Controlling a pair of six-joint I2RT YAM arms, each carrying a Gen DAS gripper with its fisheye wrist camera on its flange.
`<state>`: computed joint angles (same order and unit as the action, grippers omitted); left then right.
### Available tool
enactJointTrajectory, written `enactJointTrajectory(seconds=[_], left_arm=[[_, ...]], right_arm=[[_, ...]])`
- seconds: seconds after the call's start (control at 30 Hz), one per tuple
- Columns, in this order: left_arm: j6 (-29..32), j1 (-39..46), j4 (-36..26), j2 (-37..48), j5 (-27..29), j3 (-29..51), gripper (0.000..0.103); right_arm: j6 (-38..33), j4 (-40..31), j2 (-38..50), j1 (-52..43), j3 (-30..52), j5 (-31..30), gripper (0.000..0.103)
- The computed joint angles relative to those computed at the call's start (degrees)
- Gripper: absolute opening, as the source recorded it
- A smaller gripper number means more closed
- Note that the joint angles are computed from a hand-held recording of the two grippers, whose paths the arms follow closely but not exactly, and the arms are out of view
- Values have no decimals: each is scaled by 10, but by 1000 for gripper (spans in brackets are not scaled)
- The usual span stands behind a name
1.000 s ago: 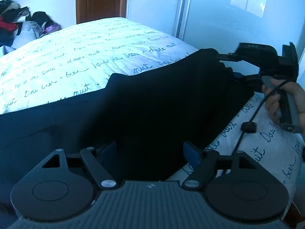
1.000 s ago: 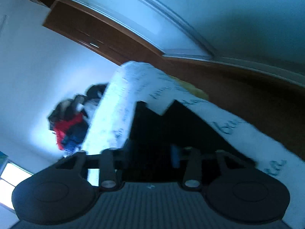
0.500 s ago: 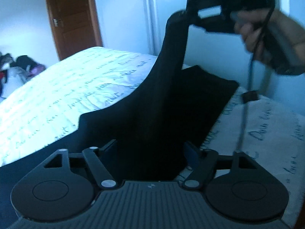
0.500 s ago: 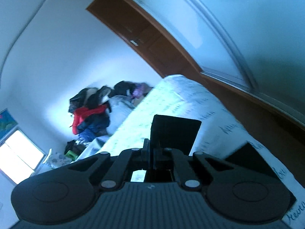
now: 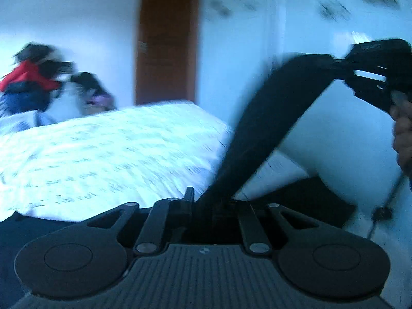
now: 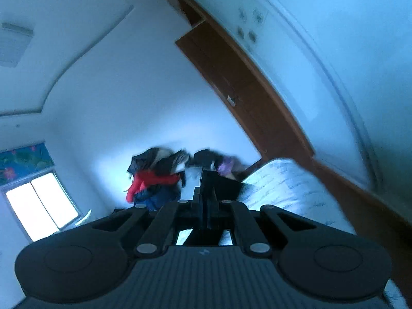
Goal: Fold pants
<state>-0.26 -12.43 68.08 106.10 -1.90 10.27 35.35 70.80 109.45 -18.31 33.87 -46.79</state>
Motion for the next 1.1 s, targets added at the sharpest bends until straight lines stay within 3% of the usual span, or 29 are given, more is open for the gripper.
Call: enactJointTrajectory(seconds=[0.1,0.17,0.23,0.33,0.43,0.53,0.63,0.7,0.77,0.83,0.9,0.97,1.03,1.1], left_arm=[[31,-34,-54,66,26,27,19],[31,-56,-42,119,8,39,19],[41,-69,-10,132,-9,30,18],[31,-47,-54,84,19,37,18],[28,-42,-52,89,17,40,19],[28,-35,-57,112,32,46,20],[49,-51,-58,97,19,33,24],[55,-45,-98,63,39,27,42],[69,-11,-153,10,88,16,67],[92,38,-196,-43,134,3,70],[115,94,-234,-97,161,-7,73],[141,155,-269,-129,173,1,75],[168,212,-302,-127,167,27,75],[192,251,-334,-95,134,69,73]], right_arm=[[-155,-220,0,-13,10,107,3],[-177,-275,56,-35,27,120,3],[-174,-275,92,-57,25,104,3],[-182,-273,85,-63,20,95,3],[-166,-246,53,-63,11,64,3],[-191,-274,58,-61,28,72,3],[-196,-300,118,-75,53,79,3],[-210,-331,144,-90,65,74,6],[-219,-342,140,-102,57,74,10],[-202,-319,114,-102,34,124,22],[-184,-243,63,-69,-20,237,23],[-231,-183,17,-23,-60,259,23],[-313,-243,-26,34,-53,204,23],[-408,-377,-40,113,-4,152,23]])
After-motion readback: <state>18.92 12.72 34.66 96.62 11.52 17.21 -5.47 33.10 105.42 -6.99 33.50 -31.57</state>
